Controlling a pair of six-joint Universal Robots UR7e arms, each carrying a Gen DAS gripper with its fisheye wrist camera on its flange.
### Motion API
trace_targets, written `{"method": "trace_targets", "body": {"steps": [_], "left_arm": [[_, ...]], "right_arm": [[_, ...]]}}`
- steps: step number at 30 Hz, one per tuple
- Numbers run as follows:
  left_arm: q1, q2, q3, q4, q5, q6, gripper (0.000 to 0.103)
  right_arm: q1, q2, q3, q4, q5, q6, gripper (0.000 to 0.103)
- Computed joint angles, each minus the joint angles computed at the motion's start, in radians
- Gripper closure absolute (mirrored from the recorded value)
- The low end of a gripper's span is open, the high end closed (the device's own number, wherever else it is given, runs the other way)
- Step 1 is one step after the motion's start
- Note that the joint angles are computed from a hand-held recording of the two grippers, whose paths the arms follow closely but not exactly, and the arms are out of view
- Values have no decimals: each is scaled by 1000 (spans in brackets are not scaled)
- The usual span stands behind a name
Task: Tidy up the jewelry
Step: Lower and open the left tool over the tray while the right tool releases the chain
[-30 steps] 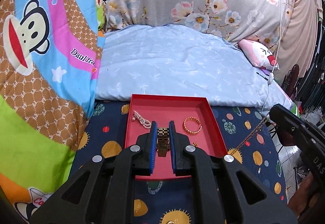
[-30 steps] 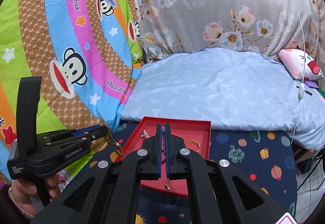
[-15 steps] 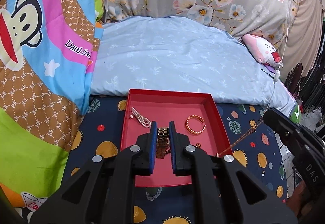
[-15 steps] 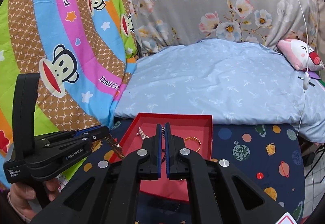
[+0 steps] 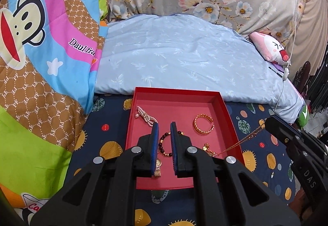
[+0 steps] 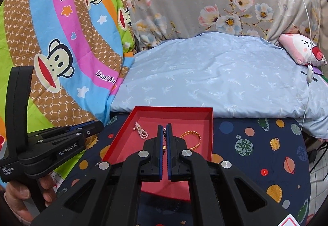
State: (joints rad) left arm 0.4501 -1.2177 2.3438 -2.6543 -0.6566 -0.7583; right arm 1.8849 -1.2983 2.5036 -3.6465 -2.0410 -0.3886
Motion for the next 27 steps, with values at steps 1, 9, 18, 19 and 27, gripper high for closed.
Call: {"method": "trace_targets", "body": {"steps": [1,9,18,19,27], "left_arm": [[1,0,0,2,0,-1,92],[2,4,5,10,-1,-9,92],[5,3,13,24,-2,-28,92],[4,2,14,27,-2,-32,92],[-15,-26,41,64,-10,-78,92]], "right_arm": [[0,2,0,-1,-2,-1,100],[-12,8,0,-3,3,-2,100],[-16,18,10,-15,-1,0,97],[-15,18,12,-15,0,2,97],[-7,-16,66,-6,8,34,96]]}}
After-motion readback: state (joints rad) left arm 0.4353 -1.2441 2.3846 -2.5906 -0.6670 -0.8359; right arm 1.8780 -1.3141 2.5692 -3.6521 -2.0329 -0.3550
